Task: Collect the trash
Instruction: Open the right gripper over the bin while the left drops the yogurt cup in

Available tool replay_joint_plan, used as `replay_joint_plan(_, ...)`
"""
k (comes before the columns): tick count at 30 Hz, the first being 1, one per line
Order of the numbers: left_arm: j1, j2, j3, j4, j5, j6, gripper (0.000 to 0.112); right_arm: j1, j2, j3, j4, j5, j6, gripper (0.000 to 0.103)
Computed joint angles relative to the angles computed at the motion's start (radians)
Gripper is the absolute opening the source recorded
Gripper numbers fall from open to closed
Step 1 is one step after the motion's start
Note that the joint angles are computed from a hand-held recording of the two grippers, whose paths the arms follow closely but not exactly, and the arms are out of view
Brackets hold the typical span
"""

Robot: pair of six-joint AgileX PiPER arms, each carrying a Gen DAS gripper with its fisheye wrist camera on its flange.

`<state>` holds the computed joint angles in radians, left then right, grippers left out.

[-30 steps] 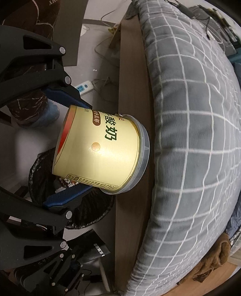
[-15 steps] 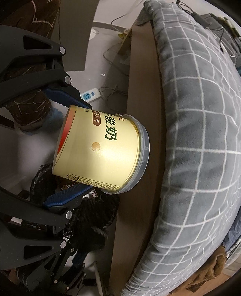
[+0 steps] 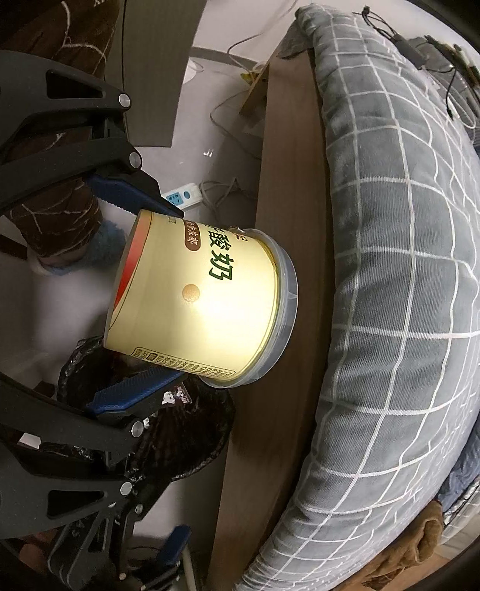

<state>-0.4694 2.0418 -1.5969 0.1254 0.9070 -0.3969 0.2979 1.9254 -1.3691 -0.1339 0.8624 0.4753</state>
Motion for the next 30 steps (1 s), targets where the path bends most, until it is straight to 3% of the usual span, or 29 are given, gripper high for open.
replay_joint_plan(3, -0.014, 0.009, -0.024, -0.017, 0.007, 0.011, 0.076, -0.019, -0.028, 0.017, -0.029, -0.005, 0.024, 0.095)
replay_joint_plan(20, -0.205, 0.215, -0.323, -0.096, 0.129, 0.039, 0.076, -0.278, -0.273, 0.325, -0.094, -0.124, 0.027, 0.095)
replay_joint_plan(30, -0.256, 0.316, -0.469, -0.116, 0.198, 0.06, 0.076, -0.37, -0.295, 0.352, -0.094, -0.143, -0.012, 0.095)
